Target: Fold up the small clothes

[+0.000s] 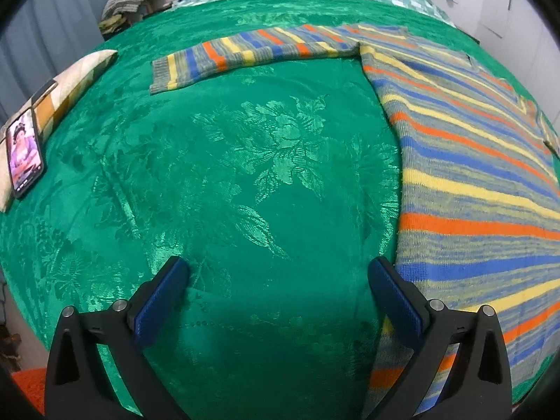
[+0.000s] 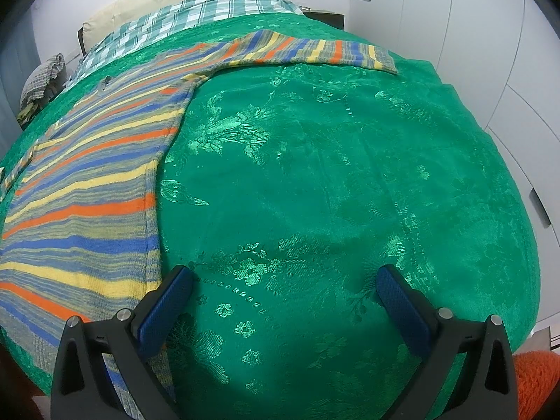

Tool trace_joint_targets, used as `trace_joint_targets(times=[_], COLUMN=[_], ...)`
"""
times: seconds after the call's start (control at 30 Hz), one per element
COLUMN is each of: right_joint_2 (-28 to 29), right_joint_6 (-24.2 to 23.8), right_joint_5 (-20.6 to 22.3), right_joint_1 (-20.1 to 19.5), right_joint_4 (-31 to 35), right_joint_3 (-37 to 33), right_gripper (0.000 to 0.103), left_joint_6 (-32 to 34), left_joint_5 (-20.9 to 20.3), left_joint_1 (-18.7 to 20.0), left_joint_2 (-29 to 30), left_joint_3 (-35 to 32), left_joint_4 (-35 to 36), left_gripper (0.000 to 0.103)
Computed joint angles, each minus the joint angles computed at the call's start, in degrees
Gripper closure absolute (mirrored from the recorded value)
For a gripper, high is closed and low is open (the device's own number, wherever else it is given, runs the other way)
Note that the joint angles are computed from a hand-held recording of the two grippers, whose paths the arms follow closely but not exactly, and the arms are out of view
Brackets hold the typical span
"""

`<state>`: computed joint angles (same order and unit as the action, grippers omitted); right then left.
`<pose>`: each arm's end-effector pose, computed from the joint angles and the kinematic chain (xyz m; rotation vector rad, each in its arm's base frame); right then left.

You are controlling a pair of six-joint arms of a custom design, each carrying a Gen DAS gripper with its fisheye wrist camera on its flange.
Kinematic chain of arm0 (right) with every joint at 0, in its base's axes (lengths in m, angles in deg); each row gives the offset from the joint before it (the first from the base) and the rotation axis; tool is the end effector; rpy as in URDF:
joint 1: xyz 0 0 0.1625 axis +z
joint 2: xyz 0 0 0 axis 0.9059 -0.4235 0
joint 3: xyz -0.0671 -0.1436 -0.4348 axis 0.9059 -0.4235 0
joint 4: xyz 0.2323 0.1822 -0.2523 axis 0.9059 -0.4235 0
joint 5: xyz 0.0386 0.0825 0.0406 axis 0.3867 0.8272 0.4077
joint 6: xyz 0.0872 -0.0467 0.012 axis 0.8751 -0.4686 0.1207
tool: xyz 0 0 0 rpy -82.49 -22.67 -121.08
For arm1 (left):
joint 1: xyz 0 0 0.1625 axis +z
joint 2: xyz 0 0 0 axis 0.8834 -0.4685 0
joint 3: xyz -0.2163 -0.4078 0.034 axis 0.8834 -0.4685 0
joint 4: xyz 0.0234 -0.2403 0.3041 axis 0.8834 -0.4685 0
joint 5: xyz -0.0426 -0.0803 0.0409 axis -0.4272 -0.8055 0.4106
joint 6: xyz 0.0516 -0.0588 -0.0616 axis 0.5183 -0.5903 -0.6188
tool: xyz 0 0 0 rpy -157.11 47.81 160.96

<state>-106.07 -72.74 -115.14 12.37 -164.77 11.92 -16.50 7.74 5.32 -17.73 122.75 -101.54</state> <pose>-0.0917 -0.7692 0.2240 -0.0036 -2.1860 0.8150 -0.1034 -0.8066 0.0441 0.1412 2.2082 -0.6604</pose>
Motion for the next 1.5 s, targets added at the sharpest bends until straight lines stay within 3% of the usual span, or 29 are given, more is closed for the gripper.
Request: trace_joint_targets(times=[0.77, 1.1, 1.37, 1.43, 1.5], right_joint_2=[0.3, 0.4, 0.4, 0.1, -2.0], right_joint_6=[-0.5, -0.6, -0.5, 0.0, 3.9], right_joint_5=[-0.9, -0.9, -1.2, -2.2, -1.9], right_joint_1=[0.1, 0.2, 0.3, 0.7, 1.3], right_joint_4=[-0.2, -0.3, -0.3, 1.1, 8.6], right_joint_3=[-0.4, -0.4, -0.5, -0.7, -1.2], right_gripper=[0.0, 0.0, 0.0, 0.0, 0.001], left_joint_6=[-0.6, 7.1, 8.7, 9.0, 8.6], left_joint_5=[-0.3, 1.3, 1.5, 2.0, 2.0], left_joint_1=[-0.3, -2.0, -2.6, -2.7, -2.6], left_joint_2=[-0.6, -1.0, -1.7, -1.7, -1.9], left_joint_3=[0.2, 3.1, 4.5, 4.6, 4.7], left_joint_4=[0.6, -11.8, -18.0, -19.4, -20.3], left_gripper=[0.0, 0.0, 0.0, 0.0, 0.0])
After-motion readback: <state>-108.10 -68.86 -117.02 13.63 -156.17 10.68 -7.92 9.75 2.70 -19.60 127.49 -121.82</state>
